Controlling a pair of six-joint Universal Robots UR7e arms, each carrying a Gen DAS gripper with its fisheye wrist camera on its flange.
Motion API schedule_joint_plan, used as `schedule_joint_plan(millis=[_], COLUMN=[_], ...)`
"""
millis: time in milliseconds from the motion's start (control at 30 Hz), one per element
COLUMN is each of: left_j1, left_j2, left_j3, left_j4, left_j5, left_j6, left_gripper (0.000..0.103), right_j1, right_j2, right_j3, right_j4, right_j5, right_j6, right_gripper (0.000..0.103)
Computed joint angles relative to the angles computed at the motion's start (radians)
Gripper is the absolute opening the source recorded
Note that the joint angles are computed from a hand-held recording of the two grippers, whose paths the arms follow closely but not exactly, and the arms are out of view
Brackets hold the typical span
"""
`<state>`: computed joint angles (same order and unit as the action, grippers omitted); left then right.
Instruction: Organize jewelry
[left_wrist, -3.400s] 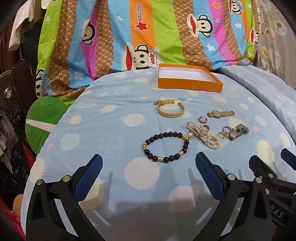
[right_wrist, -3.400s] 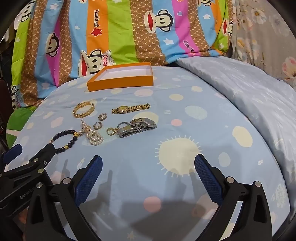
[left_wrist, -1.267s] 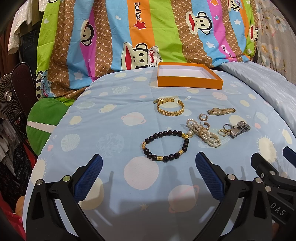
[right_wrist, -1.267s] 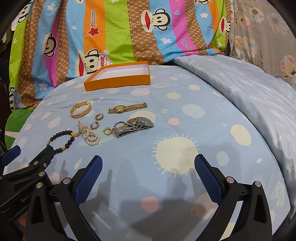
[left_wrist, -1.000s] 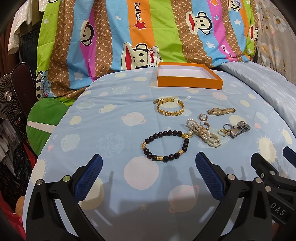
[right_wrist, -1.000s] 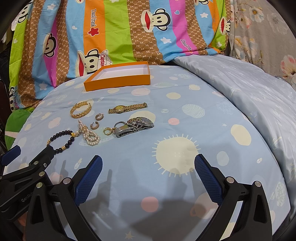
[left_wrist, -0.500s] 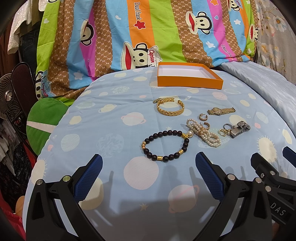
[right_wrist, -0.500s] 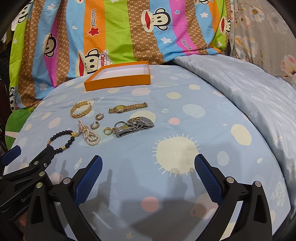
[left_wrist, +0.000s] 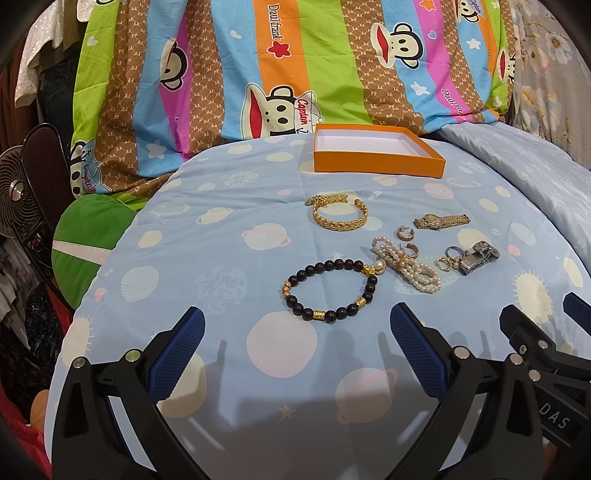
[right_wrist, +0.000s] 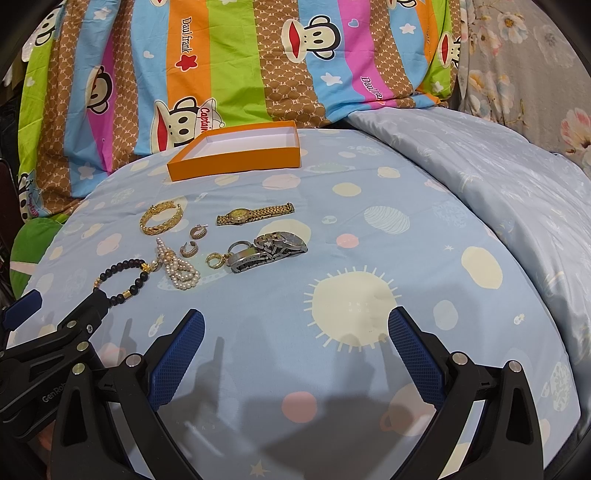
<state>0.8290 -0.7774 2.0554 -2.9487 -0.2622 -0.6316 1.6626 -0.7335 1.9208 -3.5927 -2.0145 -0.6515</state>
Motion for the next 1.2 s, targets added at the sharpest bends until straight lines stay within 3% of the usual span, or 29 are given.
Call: schedule_joint_plan(millis=[167,300,467,700,933,1067,1200], left_j1=[0.008,0.011,0.028,0.082,0.094,0.098,0.101], left_j2=[-0.028,-0.057,-0.035,-0.026,-0.03,-0.037,-0.044], left_j3=[0.032,0.04,0.004,-0.031,-0.029,-0.025,-0.021], left_j4=[-0.098,-0.082,-0.272,-0.245,-0.232,-0.23,-0.216], left_j5=[-0.061,-0.013,0.009,-0.079,-0.107,-0.119,-0.131], left_j6=[0.044,0.095,0.319,0.295,0.285,0.274,0.259], left_gripper=[0.098,0.098,0.098,0.098,0.098,0.098,0.098], right_j1=[-0.016,-0.028,-0.033,-0.015,0.002,0.015,0.007], right_j2=[-0.024,-0.04,-0.033,0.028,0.084,0.114,0.093], right_j3=[0.0,-0.049,-0.136,-0.229,-0.263,-0.276,-0.257], right_j4=[0.055,0.177,0.335,0.411,0.319,0.268,0.282], right_j5=[0.02,0.016,0.056,0.024,-0.023,-0.061,-0.043], right_j6=[0.051,0.136,0.267,0.359,0.344,0.256,0.219], right_gripper=[0.098,0.098,0.09,0.069,0.06,0.054,0.052])
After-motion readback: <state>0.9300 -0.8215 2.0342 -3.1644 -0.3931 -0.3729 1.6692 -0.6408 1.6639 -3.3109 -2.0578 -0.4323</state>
